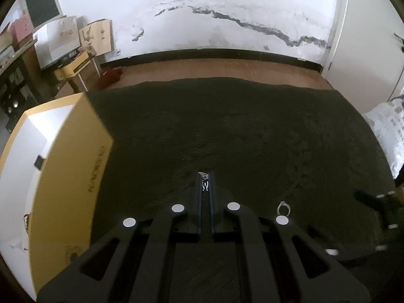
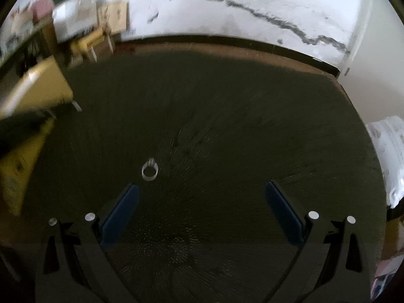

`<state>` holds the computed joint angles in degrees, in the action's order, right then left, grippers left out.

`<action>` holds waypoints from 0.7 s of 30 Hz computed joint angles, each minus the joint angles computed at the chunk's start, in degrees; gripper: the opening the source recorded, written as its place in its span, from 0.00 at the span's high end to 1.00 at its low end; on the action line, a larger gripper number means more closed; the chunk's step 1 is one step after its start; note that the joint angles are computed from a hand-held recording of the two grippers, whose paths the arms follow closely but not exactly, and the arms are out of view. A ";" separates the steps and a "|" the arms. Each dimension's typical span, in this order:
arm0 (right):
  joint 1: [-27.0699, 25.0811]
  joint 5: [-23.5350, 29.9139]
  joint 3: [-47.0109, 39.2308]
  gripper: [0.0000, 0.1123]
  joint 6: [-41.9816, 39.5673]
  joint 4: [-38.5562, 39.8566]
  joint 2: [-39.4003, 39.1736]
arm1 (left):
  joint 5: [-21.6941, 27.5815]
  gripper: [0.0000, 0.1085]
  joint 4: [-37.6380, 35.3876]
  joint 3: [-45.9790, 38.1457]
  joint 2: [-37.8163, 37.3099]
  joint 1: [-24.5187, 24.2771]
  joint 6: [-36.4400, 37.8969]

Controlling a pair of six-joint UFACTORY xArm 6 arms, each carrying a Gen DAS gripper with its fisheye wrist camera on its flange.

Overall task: Organize jewelry
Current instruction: 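Grasp the other silver ring with the right tool while the left tool lifts its ring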

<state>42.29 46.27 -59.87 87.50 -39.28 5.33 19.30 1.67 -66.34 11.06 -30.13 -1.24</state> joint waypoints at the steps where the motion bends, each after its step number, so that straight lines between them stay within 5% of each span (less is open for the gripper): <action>1: 0.01 -0.72 -0.78 0.14 -0.18 -0.22 1.53 | 0.08 0.96 -2.17 0.44 -0.67 0.42 2.00; 12: -0.44 -2.30 -7.23 0.16 7.90 -6.03 10.21 | 1.59 0.96 -13.21 1.17 -2.68 3.87 13.02; 17: 0.39 -2.41 -10.00 0.56 6.87 -8.10 11.90 | 2.69 0.96 -17.10 1.00 -3.49 5.17 17.16; 21: 1.06 -2.91 -11.84 0.75 5.09 -7.64 13.12 | 2.88 0.96 -19.19 1.05 -4.20 5.70 19.36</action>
